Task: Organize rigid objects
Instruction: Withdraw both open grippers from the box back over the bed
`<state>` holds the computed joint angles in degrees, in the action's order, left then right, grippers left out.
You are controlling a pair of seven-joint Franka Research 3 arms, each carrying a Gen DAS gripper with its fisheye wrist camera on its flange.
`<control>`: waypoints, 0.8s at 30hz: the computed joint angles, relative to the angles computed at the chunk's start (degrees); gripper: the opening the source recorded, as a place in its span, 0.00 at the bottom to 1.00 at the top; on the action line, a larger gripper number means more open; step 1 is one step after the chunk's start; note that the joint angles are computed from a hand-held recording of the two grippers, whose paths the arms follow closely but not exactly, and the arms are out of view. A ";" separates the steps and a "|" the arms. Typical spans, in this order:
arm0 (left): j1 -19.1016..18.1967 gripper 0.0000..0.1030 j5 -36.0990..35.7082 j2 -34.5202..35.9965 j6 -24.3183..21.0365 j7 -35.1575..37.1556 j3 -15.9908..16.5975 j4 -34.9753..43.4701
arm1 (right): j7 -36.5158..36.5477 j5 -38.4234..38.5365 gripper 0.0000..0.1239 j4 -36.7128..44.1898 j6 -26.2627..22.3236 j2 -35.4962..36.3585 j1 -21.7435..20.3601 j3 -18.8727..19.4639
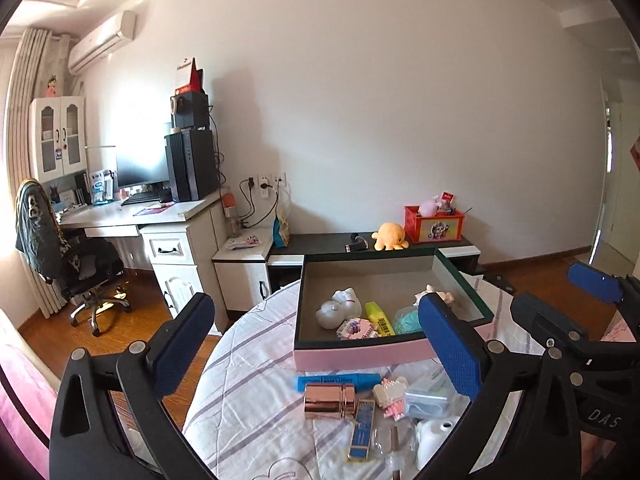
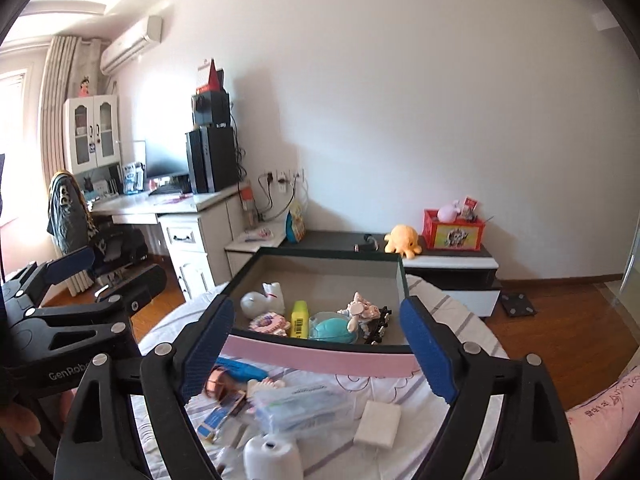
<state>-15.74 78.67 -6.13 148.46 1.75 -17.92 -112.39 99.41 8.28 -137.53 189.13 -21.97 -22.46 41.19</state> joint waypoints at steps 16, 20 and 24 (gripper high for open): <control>2.21 1.00 -4.29 -22.43 -3.74 -4.48 -8.46 -16.06 | 7.14 2.28 0.83 -15.76 -3.22 -28.41 9.98 -4.43; 3.07 1.00 -5.61 -25.14 -4.73 -3.85 -10.39 -16.86 | 9.09 1.32 0.83 -17.27 -4.15 -32.06 11.30 -5.20; 4.13 1.00 -5.82 -26.85 -4.83 -4.39 -11.74 -17.32 | 10.50 0.18 0.83 -18.13 -4.42 -34.20 12.02 -5.72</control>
<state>-11.61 72.85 -32.98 143.63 -2.64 -29.66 -129.71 109.91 8.46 -155.66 184.71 -56.17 -10.44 35.47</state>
